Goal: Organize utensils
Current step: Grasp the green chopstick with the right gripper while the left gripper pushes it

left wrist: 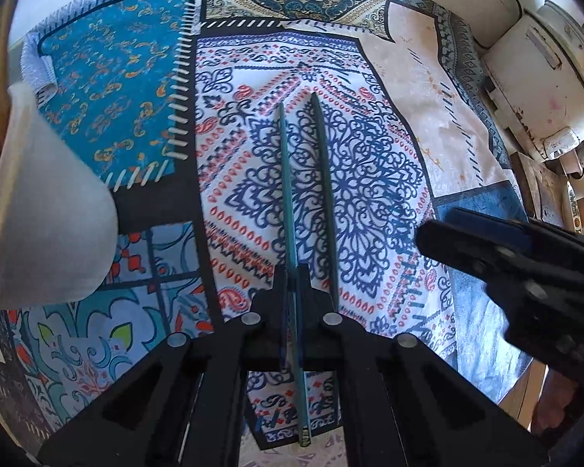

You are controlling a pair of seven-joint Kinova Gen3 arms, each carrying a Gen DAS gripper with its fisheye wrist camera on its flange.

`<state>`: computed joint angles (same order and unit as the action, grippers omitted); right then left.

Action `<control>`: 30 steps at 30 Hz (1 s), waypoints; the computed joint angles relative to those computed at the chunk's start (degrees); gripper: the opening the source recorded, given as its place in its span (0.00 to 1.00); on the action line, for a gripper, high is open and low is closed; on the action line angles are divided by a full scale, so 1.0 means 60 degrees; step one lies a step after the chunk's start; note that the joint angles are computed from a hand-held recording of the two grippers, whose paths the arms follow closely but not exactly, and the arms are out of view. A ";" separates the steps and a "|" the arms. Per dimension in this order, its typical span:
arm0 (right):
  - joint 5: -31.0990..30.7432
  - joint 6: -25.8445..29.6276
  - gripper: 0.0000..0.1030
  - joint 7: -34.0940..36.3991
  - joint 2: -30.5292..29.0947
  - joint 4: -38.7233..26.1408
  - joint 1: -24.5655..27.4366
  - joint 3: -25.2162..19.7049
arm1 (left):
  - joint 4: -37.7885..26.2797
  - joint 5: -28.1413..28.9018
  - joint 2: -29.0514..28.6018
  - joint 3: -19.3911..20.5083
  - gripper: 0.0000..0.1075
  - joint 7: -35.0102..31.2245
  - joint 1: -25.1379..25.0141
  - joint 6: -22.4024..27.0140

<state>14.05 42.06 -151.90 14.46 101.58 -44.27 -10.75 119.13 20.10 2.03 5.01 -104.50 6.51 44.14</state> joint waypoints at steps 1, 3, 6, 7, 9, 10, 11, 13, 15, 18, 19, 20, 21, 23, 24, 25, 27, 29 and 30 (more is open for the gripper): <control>-0.0101 -0.0065 0.31 0.0115 0.0174 -0.0097 0.0079 -0.0022 | 0.0049 0.0079 -0.0050 -0.0065 0.02 -0.0108 -0.0076 0.0080; -0.0178 -0.0125 0.31 0.0319 0.0488 -0.0326 0.0108 -0.0004 | 0.0128 0.0278 -0.0120 -0.0174 0.02 -0.0375 -0.0219 0.0265; -0.0431 -0.0099 0.31 0.0749 0.0855 -0.0698 0.0136 -0.0007 | 0.0246 0.0425 -0.0236 -0.0281 0.02 -0.0668 -0.0368 0.0449; -0.0511 -0.0079 0.31 0.0897 0.0942 -0.0792 0.0097 0.0025 | 0.0276 0.0467 -0.0266 -0.0312 0.02 -0.0762 -0.0411 0.0501; -0.0514 -0.0035 0.31 0.1008 0.1119 -0.0940 0.0020 0.0009 | 0.0318 0.0549 -0.0298 -0.0363 0.02 -0.0947 -0.0486 0.0596; -0.0319 -0.0071 0.32 0.0898 0.1107 -0.0931 -0.0234 0.0182 | 0.0335 0.0607 -0.0308 -0.0389 0.02 -0.1067 -0.0525 0.0645; -0.0280 0.0014 0.31 0.0944 0.1170 -0.1004 -0.0311 0.0206 | 0.0343 0.0682 -0.0300 -0.0416 0.02 -0.1208 -0.0567 0.0710; 0.0070 0.0212 0.22 0.0682 0.1208 -0.1080 -0.0624 0.0396 | 0.0366 0.0788 -0.0291 -0.0462 0.03 -0.1408 -0.0652 0.0820; -0.0016 0.0202 0.09 0.0807 0.1160 -0.0985 -0.0561 0.0410 | 0.0353 0.0733 -0.0282 -0.0404 0.03 -0.1364 -0.0622 0.0801; -0.0433 -0.0117 0.05 0.0980 0.0774 -0.0383 -0.0115 0.0248 | 0.0264 0.0922 -0.0147 -0.0363 0.03 -0.1561 -0.0611 0.0902; -0.0395 -0.0035 0.05 0.0987 0.0685 -0.0290 -0.0104 0.0261 | 0.0225 0.0968 -0.0095 -0.0324 0.03 -0.1612 -0.0586 0.0921; -0.0289 0.0112 0.05 0.0921 0.0570 -0.0172 -0.0135 0.0300 | 0.0167 0.0986 -0.0029 -0.0275 0.03 -0.1627 -0.0546 0.0929; -0.0245 0.0191 0.05 0.0911 0.0470 -0.0064 -0.0100 0.0294 | 0.0099 0.1000 0.0039 -0.0212 0.03 -0.1634 -0.0489 0.0938; -0.0305 0.0183 0.05 0.1079 0.0188 0.0253 0.0117 0.0206 | -0.0038 0.1002 0.0172 -0.0086 0.03 -0.1583 -0.0355 0.0910; -0.0258 0.0260 0.06 0.1092 0.0102 0.0326 0.0192 0.0145 | -0.0137 0.0944 0.0256 0.0002 0.03 -0.1472 -0.0246 0.0861; -0.0068 0.0435 0.06 0.0949 0.0027 0.0374 0.0094 0.0212 | -0.0239 0.0900 0.0343 0.0070 0.03 -0.1378 -0.0153 0.0828; 0.0207 0.0755 0.06 0.0701 -0.0142 0.0499 0.0052 0.0204 | -0.0470 0.0873 0.0559 0.0182 0.03 -0.1230 -0.0004 0.0802; 0.0046 0.0719 0.06 0.0781 -0.0291 0.0646 0.0318 0.0107 | -0.0685 0.0743 0.0737 0.0286 0.03 -0.1019 0.0165 0.0689; -0.0002 0.0722 0.06 0.0795 -0.0345 0.0703 0.0405 0.0072 | -0.0770 0.0687 0.0810 0.0320 0.03 -0.0966 0.0218 0.0652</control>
<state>14.04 46.40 -147.13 12.39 105.80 -41.84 -10.32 114.51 24.22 6.89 6.93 -110.29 7.82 48.05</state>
